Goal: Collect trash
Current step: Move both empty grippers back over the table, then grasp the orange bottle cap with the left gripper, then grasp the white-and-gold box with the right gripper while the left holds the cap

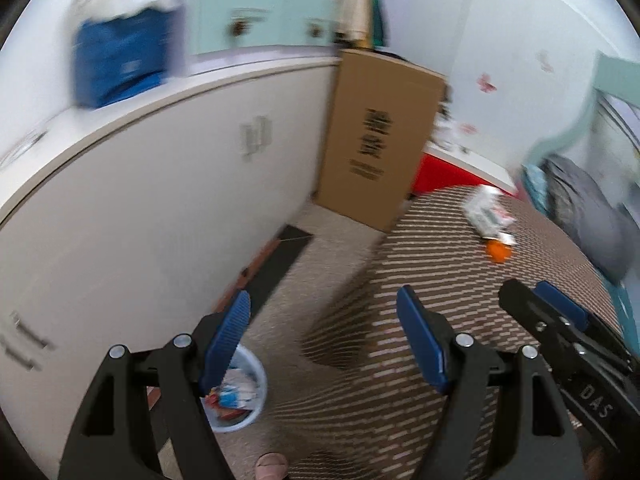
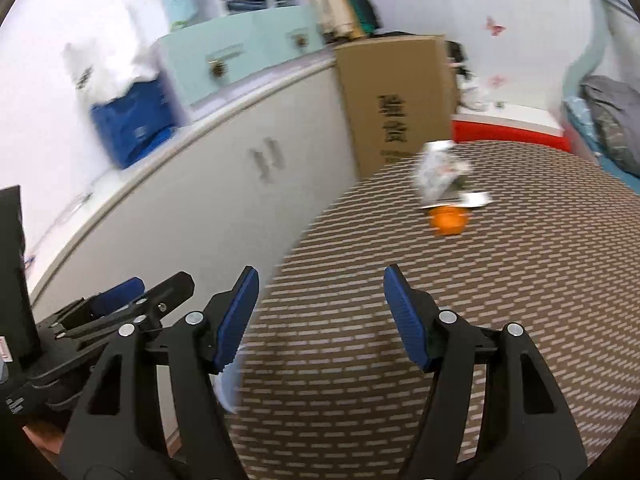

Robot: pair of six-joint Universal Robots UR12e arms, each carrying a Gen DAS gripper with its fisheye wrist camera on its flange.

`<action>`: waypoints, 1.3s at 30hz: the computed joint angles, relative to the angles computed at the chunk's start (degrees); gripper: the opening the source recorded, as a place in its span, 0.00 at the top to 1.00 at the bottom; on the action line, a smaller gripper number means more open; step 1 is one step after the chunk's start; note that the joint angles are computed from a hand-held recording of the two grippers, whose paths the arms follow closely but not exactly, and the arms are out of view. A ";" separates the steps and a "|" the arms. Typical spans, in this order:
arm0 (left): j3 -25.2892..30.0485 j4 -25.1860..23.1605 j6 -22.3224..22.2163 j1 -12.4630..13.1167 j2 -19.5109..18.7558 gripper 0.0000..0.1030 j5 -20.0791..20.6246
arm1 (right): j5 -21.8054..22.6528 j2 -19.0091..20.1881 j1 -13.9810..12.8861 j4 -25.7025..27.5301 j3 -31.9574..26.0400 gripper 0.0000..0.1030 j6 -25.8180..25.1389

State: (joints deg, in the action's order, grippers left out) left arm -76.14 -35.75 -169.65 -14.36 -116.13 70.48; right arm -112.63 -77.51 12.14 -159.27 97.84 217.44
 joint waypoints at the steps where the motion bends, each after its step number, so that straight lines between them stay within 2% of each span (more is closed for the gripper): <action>1: 0.87 -1.10 0.92 -0.96 -0.46 0.28 -0.48 | -0.73 -0.76 -0.49 0.23 0.86 0.37 0.60; 6: 4.36 -4.40 4.00 -4.88 -2.79 0.28 -1.12 | -2.77 -4.63 -3.97 1.73 5.26 0.37 2.80; 9: 6.88 -6.52 5.84 -7.36 -4.62 0.32 -0.38 | -2.56 -6.13 -5.99 1.91 7.30 0.37 3.35; 15: 11.43 -10.29 7.10 -10.35 -7.95 0.39 1.63 | -0.76 -7.68 -9.39 1.94 9.65 0.37 2.82; 19: 13.32 -10.91 7.04 -11.52 -9.64 0.39 3.57 | 0.98 -7.83 -10.79 1.88 10.19 0.37 2.41; 21: 14.00 -11.17 7.02 -11.80 -10.16 0.48 4.00 | 1.62 -7.72 -11.07 1.85 10.32 0.37 2.29; 23: 14.66 -11.25 6.90 -12.02 -10.61 0.52 4.40 | 2.30 -7.43 -11.28 1.83 10.19 0.38 2.10; 24: 14.72 -11.29 7.09 -12.03 -10.65 0.61 4.46 | 2.53 -7.16 -11.32 1.97 9.96 0.37 2.15; 26: 14.58 -10.76 7.89 -12.09 -10.64 0.71 4.89 | 2.96 -6.87 -11.34 1.82 9.84 0.37 2.19; 30: 13.37 -10.58 8.26 -11.25 -9.71 0.72 3.45 | 3.01 -6.40 -10.76 2.17 9.13 0.37 2.55; 35: 9.53 -6.56 6.50 -8.88 -7.08 0.72 0.34 | 3.40 -5.17 -9.67 2.17 7.14 0.37 1.27; 39: 10.29 -4.74 4.58 -7.77 -7.45 0.72 2.19 | 4.54 -3.02 -9.20 1.01 4.79 0.32 -0.01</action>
